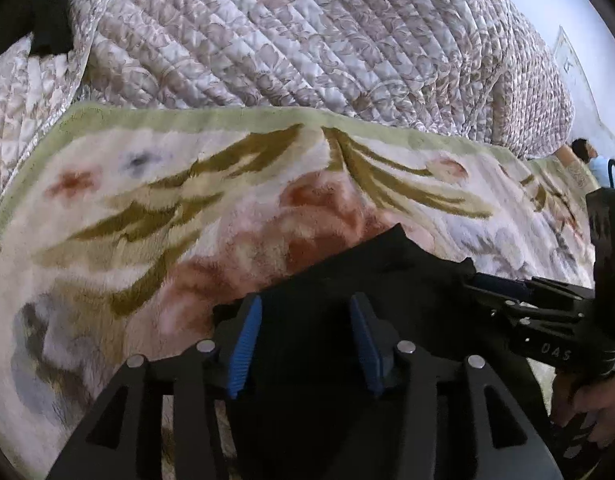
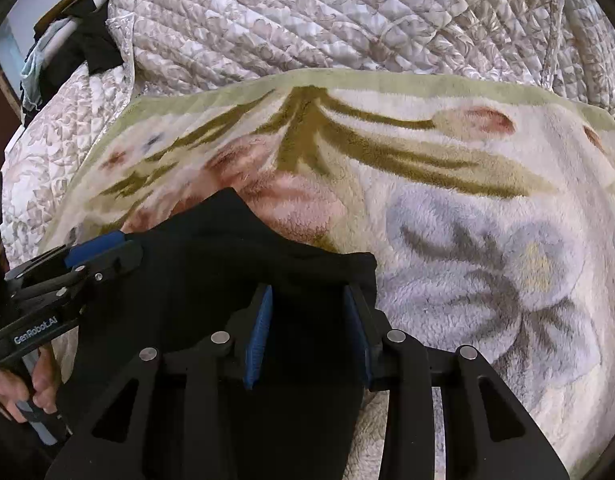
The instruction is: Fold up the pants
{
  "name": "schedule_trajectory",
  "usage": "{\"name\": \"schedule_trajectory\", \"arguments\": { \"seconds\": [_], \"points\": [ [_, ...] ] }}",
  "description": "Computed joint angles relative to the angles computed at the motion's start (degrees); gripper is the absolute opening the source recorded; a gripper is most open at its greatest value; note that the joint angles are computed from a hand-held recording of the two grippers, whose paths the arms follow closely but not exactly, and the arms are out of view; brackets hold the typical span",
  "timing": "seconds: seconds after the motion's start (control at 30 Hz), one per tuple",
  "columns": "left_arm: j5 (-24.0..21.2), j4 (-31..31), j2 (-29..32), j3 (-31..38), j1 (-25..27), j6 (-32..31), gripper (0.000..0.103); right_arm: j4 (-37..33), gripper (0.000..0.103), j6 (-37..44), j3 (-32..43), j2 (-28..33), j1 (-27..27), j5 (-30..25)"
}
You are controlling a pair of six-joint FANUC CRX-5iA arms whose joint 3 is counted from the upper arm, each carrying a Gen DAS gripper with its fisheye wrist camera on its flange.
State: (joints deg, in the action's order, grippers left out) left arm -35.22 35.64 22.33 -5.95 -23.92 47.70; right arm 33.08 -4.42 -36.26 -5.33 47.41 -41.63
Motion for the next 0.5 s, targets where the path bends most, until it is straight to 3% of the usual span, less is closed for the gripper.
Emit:
{"name": "schedule_trajectory", "arguments": {
  "seconds": [0.37,0.5],
  "points": [
    [5.38,3.18,-5.8,-7.53,0.67,-7.6,0.05,6.61,0.037,-6.99,-5.19,-5.05,3.54,1.48],
    [4.67,4.86,-7.27,-9.82,2.14,-9.95,0.051,8.56,0.037,-8.36,-7.32,-6.74,5.27,1.62]
  ]
}}
